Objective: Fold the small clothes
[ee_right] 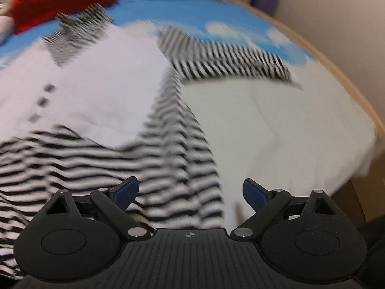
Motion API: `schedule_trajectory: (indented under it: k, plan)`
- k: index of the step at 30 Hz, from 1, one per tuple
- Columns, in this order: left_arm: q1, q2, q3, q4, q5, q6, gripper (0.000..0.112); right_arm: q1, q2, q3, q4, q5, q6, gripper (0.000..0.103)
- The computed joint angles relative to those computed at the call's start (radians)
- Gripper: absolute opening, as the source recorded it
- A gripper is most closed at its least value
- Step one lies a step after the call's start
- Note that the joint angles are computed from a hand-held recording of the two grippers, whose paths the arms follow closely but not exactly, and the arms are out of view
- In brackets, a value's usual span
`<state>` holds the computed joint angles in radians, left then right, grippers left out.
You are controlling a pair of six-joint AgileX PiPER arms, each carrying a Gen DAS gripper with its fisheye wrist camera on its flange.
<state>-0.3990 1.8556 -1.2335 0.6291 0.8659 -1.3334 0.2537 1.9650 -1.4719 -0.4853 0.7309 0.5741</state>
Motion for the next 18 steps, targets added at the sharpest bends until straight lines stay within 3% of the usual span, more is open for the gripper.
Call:
schedule_trajectory:
  k: [1, 2, 3, 4, 5, 6, 7, 13, 14, 15, 17, 18]
  plan:
    - [0.010, -0.001, 0.002, -0.035, 0.006, 0.026, 0.087, -0.010, 0.002, 0.000, 0.011, 0.013, -0.010, 0.080]
    - [0.026, -0.001, 0.010, -0.074, -0.009, 0.053, 0.073, -0.019, 0.007, -0.004, 0.050, 0.028, -0.038, 0.074]
    - [0.040, 0.000, 0.017, -0.119, -0.025, 0.088, 0.056, -0.037, 0.005, 0.004, 0.105, 0.016, -0.078, 0.059]
    - [0.051, -0.008, 0.032, -0.162, -0.055, 0.116, 0.048, -0.057, -0.007, 0.016, 0.166, -0.005, -0.125, 0.042]
    - [0.057, -0.030, 0.061, -0.181, -0.098, 0.127, 0.033, -0.071, -0.008, 0.017, 0.236, -0.019, -0.172, 0.033]
    - [0.052, -0.044, 0.073, -0.179, -0.109, 0.133, 0.017, -0.077, -0.017, 0.021, 0.266, -0.030, -0.199, 0.018]
    - [0.041, -0.054, 0.072, -0.184, -0.106, 0.153, 0.014, -0.078, -0.026, 0.027, 0.256, -0.040, -0.202, 0.010]
    - [-0.004, -0.116, 0.099, -0.253, -0.078, 0.211, 0.013, -0.118, -0.038, 0.037, 0.200, -0.052, -0.154, 0.008]
    - [-0.006, -0.114, 0.090, -0.258, -0.058, 0.208, 0.020, -0.118, -0.038, 0.039, 0.189, -0.046, -0.149, 0.008]
    - [-0.018, -0.108, 0.071, -0.232, -0.023, 0.186, 0.028, -0.114, -0.037, 0.040, 0.185, -0.043, -0.150, 0.009]
    - [-0.073, -0.102, 0.038, -0.086, 0.064, 0.106, 0.031, -0.111, -0.048, 0.039, 0.198, -0.045, -0.164, 0.015]
    - [-0.101, -0.108, 0.031, -0.011, 0.080, 0.074, 0.031, -0.111, -0.054, 0.040, 0.196, -0.068, -0.156, 0.024]
